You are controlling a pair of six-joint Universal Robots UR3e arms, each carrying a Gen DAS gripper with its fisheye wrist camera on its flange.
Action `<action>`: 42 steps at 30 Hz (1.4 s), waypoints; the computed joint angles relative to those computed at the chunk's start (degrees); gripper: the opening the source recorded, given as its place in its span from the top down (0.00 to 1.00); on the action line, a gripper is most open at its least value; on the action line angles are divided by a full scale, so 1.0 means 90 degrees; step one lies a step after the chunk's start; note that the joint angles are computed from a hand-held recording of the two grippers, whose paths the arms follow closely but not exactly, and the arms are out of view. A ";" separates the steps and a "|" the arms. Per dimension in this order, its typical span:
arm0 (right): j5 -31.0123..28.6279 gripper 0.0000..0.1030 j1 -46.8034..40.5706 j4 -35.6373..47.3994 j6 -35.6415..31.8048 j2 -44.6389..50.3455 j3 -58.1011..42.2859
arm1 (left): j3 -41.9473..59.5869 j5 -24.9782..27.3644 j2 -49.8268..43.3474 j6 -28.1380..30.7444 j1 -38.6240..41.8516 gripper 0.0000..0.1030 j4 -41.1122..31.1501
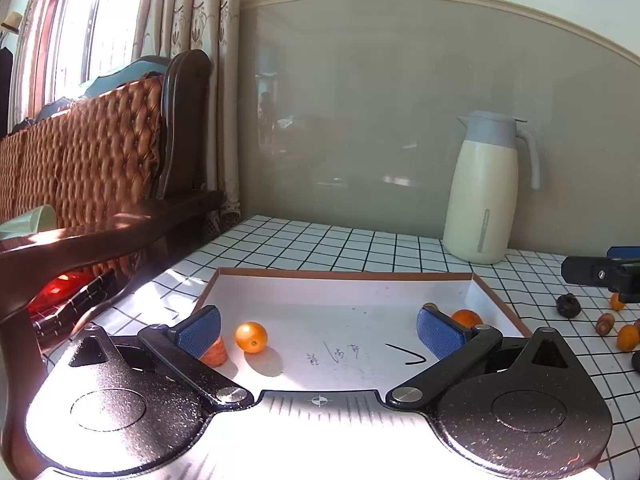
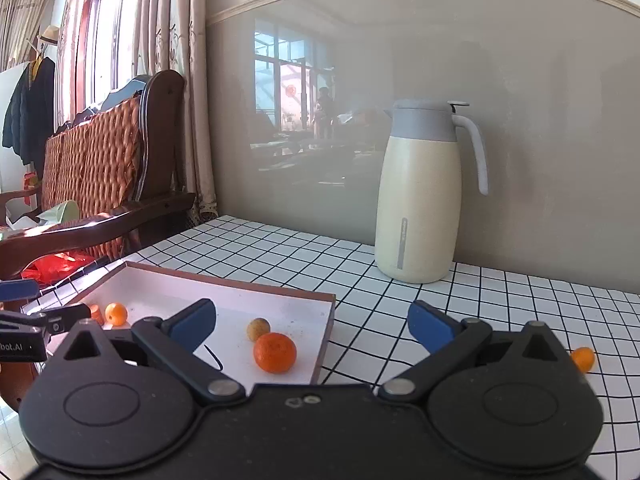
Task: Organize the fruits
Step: 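Move both open tools from the box back toward the remaining fruits, then grasp the large orange with the left tool while the right tool grasps the dark brown fruit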
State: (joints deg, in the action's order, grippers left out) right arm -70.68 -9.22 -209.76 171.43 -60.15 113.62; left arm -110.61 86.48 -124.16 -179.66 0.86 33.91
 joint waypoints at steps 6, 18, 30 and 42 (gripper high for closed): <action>0.0201 0.06 -0.0416 -0.0563 -0.0380 -0.0490 0.1041 | -0.0344 0.0051 0.0124 -0.0106 -0.0169 0.00 0.0320; 0.0547 0.06 -0.1512 -0.1334 -0.1188 -0.1111 0.2740 | 0.0056 0.0527 -0.0302 -0.0105 -0.0837 0.00 0.0712; 0.0731 0.06 -0.2576 -0.1873 -0.1444 -0.1130 0.3504 | 0.1099 0.0560 -0.0764 -0.0205 -0.1748 0.00 -0.0049; 0.0052 0.06 -0.2722 -0.1409 -0.1740 -0.0396 0.2992 | 0.2170 0.0472 -0.1432 0.0186 -0.2441 0.00 -0.0628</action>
